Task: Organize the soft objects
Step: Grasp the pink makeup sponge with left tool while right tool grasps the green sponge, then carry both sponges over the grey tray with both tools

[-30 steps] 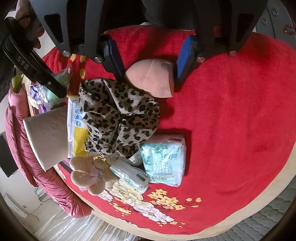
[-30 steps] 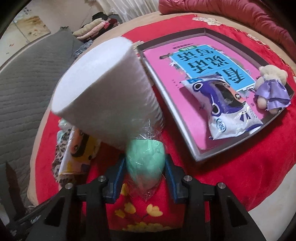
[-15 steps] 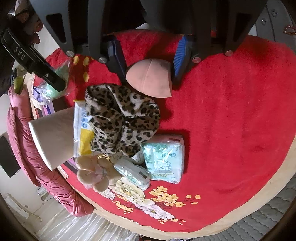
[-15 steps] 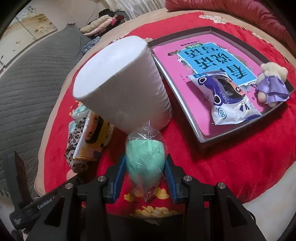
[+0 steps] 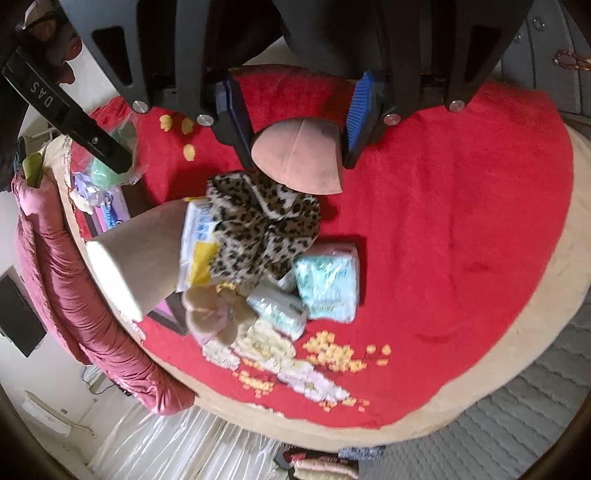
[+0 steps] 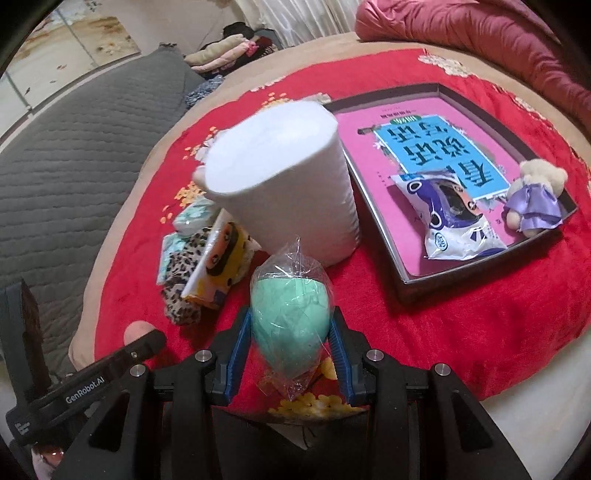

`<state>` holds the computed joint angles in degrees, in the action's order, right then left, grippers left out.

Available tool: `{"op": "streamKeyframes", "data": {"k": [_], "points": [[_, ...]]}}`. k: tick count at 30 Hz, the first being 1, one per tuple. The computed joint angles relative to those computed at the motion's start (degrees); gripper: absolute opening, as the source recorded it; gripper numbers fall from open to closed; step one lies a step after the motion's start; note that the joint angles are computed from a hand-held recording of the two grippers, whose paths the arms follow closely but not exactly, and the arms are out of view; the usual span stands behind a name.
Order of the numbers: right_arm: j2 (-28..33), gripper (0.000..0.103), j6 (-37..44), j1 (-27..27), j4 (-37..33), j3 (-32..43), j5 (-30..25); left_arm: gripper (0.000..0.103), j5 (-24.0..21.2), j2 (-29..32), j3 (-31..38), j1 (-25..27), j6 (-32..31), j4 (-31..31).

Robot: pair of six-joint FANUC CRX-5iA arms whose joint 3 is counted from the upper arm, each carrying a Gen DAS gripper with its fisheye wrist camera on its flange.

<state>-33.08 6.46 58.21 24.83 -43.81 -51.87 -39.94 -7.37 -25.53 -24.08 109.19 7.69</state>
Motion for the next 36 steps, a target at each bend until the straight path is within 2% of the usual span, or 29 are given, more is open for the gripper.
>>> {"op": "streamKeyframes", "data": {"k": [5,15,22,31,36], "points": [[-1.92,0.041,-1.16,4.42,4.95,-0.43,-2.74,0.047,0.81,-1.58,0.01,-1.36,0.03,-0.82],[-4.39,0.041,-2.35,8.7,14.13,-1.89,-6.41,0.047,0.39,-2.91,2.59,-5.56,3.59,-6.24],[-7.25,0.041,-5.81,11.96,21.91,-3.83,-13.22,0.047,-0.05,-2.53,5.07,-7.8,5.21,-8.38],[-11.51,0.041,-12.45,13.38,28.26,-6.46,-20.5,0.047,-0.23,0.54,10.16,-12.41,5.96,-10.76],[-13.91,0.041,-14.24,12.2,30.01,-7.62,-24.72,0.047,-0.11,3.58,13.76,-14.7,5.36,-11.46]]}}
